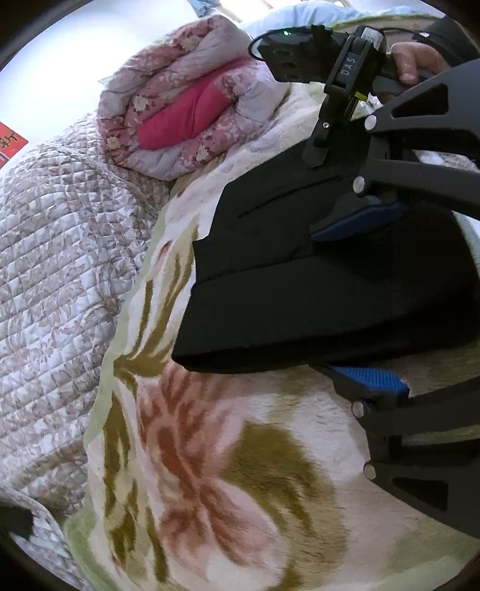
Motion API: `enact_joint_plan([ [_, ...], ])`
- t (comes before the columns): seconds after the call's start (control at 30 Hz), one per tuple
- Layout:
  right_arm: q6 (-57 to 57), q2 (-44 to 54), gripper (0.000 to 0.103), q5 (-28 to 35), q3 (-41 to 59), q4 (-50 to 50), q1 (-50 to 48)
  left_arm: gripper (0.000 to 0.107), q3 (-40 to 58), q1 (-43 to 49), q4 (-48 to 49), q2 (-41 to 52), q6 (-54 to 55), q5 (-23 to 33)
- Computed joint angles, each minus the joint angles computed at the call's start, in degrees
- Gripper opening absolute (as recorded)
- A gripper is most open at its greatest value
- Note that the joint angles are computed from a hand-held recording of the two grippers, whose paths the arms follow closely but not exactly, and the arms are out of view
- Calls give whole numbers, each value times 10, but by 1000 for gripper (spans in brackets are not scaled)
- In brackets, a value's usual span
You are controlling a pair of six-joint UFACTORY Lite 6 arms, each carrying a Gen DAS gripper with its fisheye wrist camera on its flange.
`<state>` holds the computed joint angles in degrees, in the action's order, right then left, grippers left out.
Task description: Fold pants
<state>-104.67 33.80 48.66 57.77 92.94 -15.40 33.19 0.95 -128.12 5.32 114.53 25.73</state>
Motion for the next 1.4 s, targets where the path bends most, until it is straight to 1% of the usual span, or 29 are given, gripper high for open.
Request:
enact_joint_plan([
  [0.03,5,6,28,-3,9,2,3,54,13,-1,5,9,-9,-4],
  [0.07,9,7,23,-4,12,5,6,47,23,-1,17,15,-20,-4],
  [0.1,9,0,22,-6,8,8,8,39,24,-3,23,12,-25,-6],
  [0.17,-1,-20,17,-7,-9,13,8,32,24,-21,14,-8,-14,-30],
  [0.2,3,-31,17,-1,-16,12,6,29,24,-31,10,-21,-8,-45],
  [0.23,5,-42,17,2,-22,13,7,28,23,-33,23,-34,-18,-51],
  [0.37,25,-82,16,9,-28,10,21,26,41,-7,158,-59,-143,-39],
  [0.5,67,-87,16,-5,19,-2,58,26,92,15,253,-47,-211,-45],
  [0.6,112,-59,16,-27,92,-24,87,26,163,38,338,-1,-272,-40],
  [0.77,207,29,16,-75,254,-86,134,26,304,61,459,106,-368,-42],
  [0.83,248,82,16,-82,335,-112,145,26,352,65,477,146,-378,-48],
  [0.97,341,201,17,-80,501,-182,158,27,437,76,464,239,-361,-49],
  [1.03,409,271,17,-79,592,-242,164,29,477,82,499,287,-401,-49],
  [1.07,437,296,19,-80,622,-269,166,31,499,85,547,313,-453,-45],
  [1.1,453,309,21,-85,637,-290,167,39,517,87,587,337,-496,-44],
  [1.13,458,310,27,-86,637,-298,165,43,523,90,603,349,-516,-47],
  [1.17,455,302,31,-90,627,-296,162,43,523,98,595,349,-511,-31],
  [1.23,417,258,32,-117,566,-266,155,44,520,110,607,337,-531,-12],
  [1.27,382,222,32,-143,517,-241,152,44,502,112,602,316,-529,-25],
  [1.3,359,201,32,-161,488,-223,153,43,479,110,584,294,-511,-50],
  [1.33,312,166,32,-179,441,-185,152,42,450,110,555,267,-480,-73],
  [1.4,224,106,32,-207,356,-112,155,41,398,114,489,217,-416,-89],
])
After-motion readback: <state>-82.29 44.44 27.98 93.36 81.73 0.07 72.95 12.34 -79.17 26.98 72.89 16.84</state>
